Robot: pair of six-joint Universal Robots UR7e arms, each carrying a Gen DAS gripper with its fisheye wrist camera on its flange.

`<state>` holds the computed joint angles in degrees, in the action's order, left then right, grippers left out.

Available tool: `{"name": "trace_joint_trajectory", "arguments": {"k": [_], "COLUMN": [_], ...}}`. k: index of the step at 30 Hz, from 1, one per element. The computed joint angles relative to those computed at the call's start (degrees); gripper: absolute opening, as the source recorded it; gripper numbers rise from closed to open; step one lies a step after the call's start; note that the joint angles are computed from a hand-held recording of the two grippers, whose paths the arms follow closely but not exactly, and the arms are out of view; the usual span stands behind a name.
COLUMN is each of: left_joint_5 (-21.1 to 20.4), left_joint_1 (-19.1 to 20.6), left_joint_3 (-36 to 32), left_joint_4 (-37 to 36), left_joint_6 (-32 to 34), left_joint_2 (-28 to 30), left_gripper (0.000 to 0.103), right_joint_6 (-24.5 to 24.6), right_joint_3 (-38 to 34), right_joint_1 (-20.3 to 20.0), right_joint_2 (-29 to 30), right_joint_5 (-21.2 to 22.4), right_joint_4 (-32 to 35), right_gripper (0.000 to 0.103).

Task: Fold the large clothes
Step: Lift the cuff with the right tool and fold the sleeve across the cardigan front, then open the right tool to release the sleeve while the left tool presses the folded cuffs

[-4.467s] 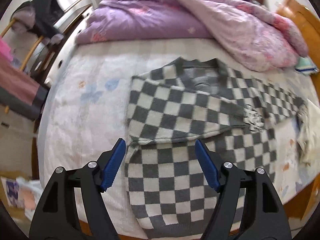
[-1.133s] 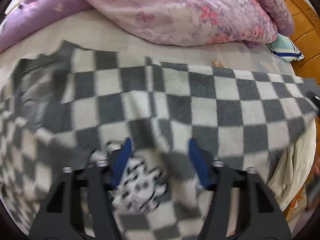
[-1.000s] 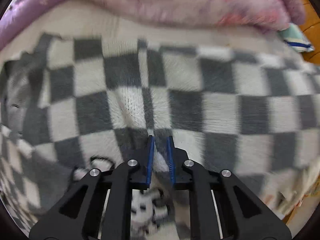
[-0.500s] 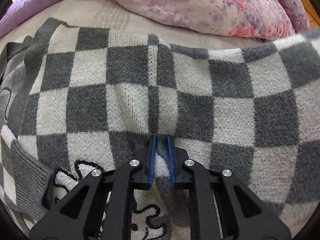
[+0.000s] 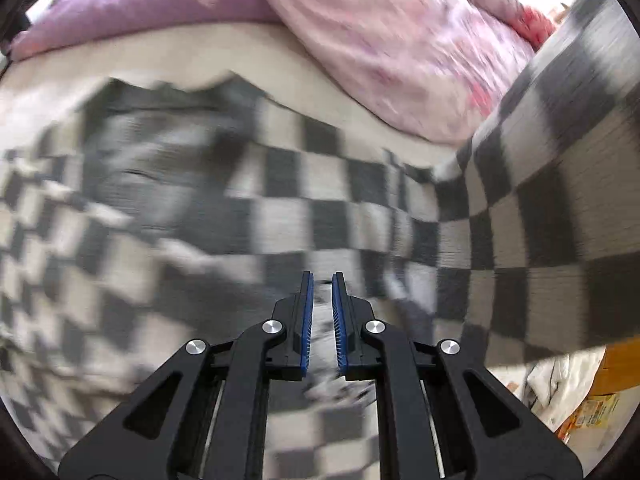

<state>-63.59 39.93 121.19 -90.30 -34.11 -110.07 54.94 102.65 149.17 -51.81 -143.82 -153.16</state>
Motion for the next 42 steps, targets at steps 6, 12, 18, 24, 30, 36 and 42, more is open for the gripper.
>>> {"name": "trace_joint_trajectory", "arguments": {"k": [6,12,18,24,30,36,42], "left_joint_5": [7.82,11.38,11.01,8.94,6.65,-1.79,1.97], "left_joint_1": [4.59,13.16,23.75,30.41,30.28,33.22,31.85], "left_joint_3": [-11.28,-15.48,-17.0,-17.88,-17.95,-15.92,-13.24], "left_joint_4": [11.72,12.7,11.02,7.19,8.39,7.67,5.54], "left_joint_6": [3.99,9.24,13.09,13.23,12.64,10.57,8.18], "left_joint_2": [-1.75,-3.24,-2.79,-3.39,-3.53,-1.88,-2.35], "left_gripper": [0.012,0.012,0.016,0.052,0.076,0.035,0.018], "right_joint_6": [2.15,4.69,4.05,0.2,6.49,28.99,39.45], "right_joint_3": [-8.11,-14.16,-16.51,-15.54,-3.69,13.44,25.3], "right_joint_1": [-0.19,-1.6,-4.18,-8.32,-6.54,-5.4,-7.08], "right_joint_2": [9.78,19.77,27.16,28.66,19.89,5.78,-0.49], "right_joint_5": [3.8,7.7,14.43,33.47,32.52,25.44,24.53], "right_joint_4": [1.58,1.95,0.96,0.34,-9.27,-4.8,-8.77], "right_gripper": [0.009,0.009,0.013,0.068,0.091,0.09,0.029]}}
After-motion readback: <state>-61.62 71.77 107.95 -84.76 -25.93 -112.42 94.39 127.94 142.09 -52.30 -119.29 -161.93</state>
